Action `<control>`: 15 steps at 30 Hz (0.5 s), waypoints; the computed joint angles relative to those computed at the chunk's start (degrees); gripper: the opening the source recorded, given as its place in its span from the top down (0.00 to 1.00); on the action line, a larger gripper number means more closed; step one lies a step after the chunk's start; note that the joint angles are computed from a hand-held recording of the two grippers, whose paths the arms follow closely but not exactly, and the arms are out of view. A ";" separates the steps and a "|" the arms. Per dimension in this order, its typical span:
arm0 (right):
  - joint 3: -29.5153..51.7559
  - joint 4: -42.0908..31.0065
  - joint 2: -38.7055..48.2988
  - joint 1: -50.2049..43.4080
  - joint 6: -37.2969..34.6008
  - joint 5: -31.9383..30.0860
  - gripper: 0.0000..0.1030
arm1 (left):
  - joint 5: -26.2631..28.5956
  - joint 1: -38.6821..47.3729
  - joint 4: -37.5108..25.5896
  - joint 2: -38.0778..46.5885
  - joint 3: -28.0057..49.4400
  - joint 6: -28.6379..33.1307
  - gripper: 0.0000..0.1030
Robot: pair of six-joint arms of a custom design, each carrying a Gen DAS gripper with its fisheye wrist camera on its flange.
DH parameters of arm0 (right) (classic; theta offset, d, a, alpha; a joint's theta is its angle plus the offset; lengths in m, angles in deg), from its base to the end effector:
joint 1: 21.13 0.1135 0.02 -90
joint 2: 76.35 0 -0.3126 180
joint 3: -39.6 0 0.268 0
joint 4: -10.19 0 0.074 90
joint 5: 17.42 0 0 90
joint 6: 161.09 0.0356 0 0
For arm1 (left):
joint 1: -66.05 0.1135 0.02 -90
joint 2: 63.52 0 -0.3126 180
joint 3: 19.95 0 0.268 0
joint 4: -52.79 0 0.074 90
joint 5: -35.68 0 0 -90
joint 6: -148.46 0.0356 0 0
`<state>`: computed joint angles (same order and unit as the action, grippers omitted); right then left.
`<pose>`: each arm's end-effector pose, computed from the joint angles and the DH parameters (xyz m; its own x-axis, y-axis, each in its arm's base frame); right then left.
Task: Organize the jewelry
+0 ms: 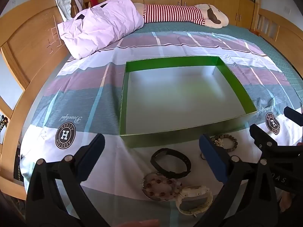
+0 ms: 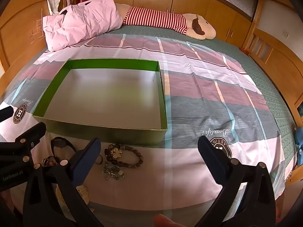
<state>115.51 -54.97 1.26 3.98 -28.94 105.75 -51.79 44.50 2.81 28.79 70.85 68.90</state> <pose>0.2451 0.0934 0.3154 -0.7250 0.2806 -0.6290 0.4398 0.8914 -0.1093 0.3424 -0.1369 0.3330 -0.6446 0.4492 -0.6186 0.5179 0.8518 0.0789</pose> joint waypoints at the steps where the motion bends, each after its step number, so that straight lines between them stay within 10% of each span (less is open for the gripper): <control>1: -0.03 0.03 0.00 -0.01 -0.01 0.06 0.01 | 0.15 0.04 -0.04 0.01 0.03 -0.06 0.02; 15: -0.35 0.38 0.04 0.13 0.27 -0.26 0.01 | -0.11 -0.01 -0.04 0.03 0.02 0.04 0.02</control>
<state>115.16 -54.59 1.30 4.11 -28.67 105.49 -51.89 44.49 2.77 28.82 70.87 68.94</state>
